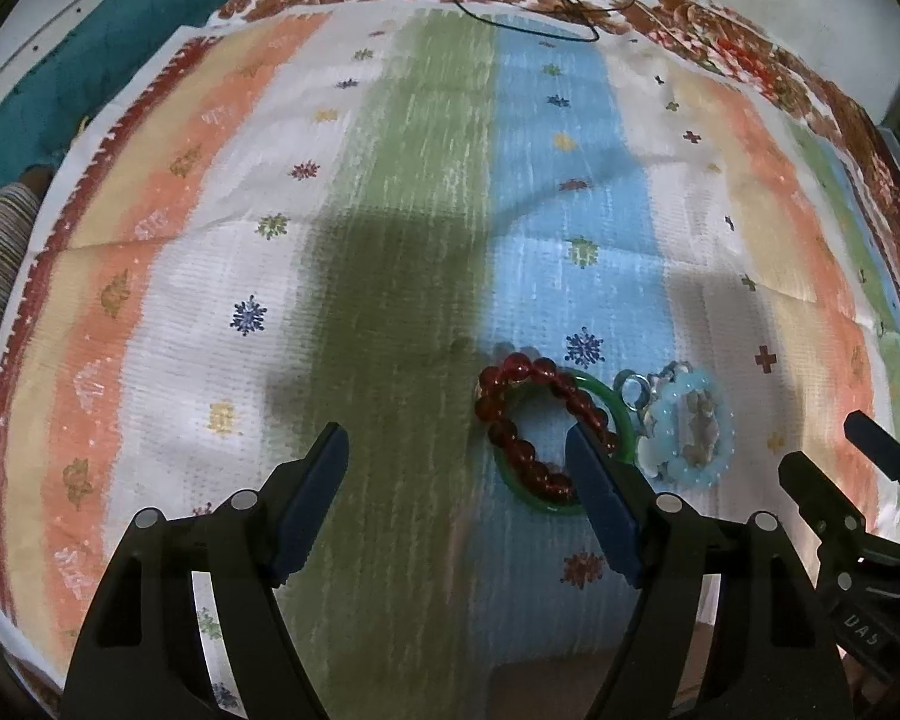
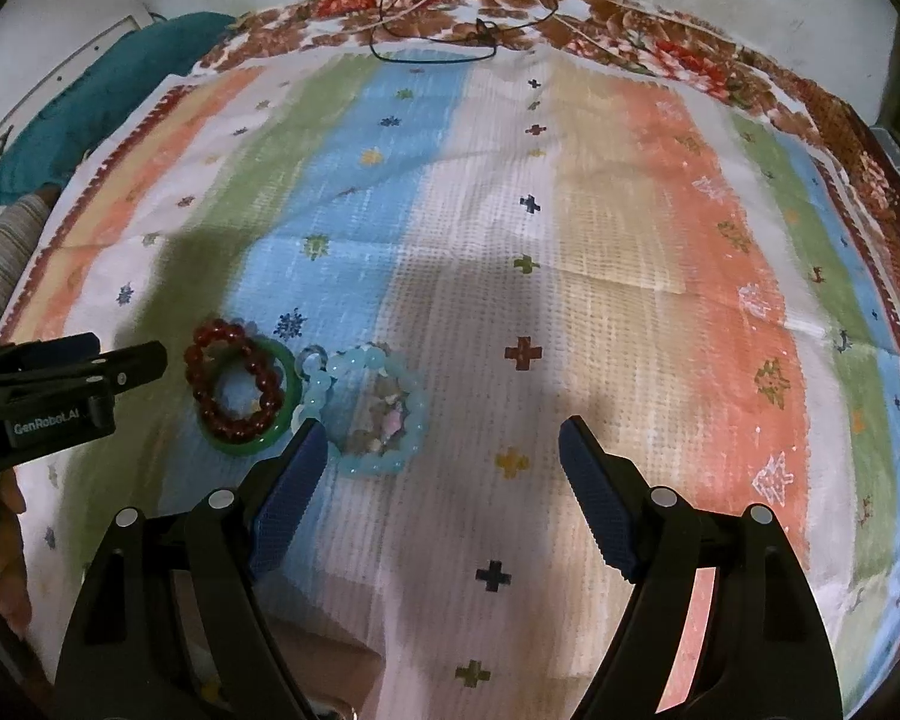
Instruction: Organize jewelry
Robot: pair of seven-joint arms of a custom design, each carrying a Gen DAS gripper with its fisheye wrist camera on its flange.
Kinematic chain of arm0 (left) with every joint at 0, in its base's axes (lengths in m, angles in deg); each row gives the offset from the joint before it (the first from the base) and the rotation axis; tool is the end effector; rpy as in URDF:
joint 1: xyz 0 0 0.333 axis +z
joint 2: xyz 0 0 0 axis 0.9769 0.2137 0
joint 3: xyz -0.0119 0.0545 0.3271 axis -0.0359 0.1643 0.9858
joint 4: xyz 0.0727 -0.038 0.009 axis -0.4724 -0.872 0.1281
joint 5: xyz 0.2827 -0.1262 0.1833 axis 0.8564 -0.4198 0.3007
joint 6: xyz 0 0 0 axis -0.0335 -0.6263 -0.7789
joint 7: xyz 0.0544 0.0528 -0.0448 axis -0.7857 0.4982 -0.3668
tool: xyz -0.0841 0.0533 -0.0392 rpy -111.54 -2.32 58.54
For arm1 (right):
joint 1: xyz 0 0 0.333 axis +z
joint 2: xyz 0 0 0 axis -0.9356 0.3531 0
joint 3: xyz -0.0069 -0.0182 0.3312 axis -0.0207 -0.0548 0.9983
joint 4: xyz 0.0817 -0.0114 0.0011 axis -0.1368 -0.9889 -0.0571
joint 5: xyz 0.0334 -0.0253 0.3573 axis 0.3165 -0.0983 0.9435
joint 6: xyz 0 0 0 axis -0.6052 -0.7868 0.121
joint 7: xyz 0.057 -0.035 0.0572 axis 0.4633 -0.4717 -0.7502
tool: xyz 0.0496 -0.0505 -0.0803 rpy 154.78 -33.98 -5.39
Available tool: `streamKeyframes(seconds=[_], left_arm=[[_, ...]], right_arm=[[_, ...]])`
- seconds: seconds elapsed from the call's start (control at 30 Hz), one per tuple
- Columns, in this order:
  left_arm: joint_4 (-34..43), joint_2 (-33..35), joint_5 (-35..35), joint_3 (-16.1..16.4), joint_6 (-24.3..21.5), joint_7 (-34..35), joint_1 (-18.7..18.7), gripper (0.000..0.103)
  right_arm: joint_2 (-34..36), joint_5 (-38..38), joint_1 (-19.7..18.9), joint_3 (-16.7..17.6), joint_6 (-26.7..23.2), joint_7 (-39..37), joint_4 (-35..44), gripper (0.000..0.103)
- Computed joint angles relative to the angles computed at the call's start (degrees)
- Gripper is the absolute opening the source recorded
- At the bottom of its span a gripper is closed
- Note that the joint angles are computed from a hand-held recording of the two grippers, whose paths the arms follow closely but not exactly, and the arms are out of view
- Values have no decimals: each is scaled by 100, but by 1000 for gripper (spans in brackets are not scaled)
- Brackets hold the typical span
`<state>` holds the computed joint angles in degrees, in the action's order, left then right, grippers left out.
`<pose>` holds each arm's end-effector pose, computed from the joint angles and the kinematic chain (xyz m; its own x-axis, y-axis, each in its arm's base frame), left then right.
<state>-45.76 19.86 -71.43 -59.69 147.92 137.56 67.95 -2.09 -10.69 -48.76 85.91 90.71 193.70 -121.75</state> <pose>0.5362 -0.1835 0.3895 -0.4139 -0.9078 0.0684 -0.8583 0.3640 -0.3616 0.3934 0.2377 0.3878 -0.3122 -0.9500 -0.0046 -0.8330 0.2760 -0.4796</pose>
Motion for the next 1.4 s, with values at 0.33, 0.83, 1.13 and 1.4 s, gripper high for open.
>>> streamKeyframes(seconds=[0.33,0.83,1.13,1.4], left_arm=[[279,355,232,37,-134,-75,-78,66],[454,564,190,-2,-256,45,-84,38],[381,495,197,-17,-251,161,-159,10],[357,467,332,28,-189,88,-217,0]], right_arm=[[316,210,-78,-154,285,-210,87,79],[830,508,-105,-372,702,-644,179,45],[918,576,-76,-400,937,-776,167,17],[962,650,-30,-423,898,-876,186,13]])
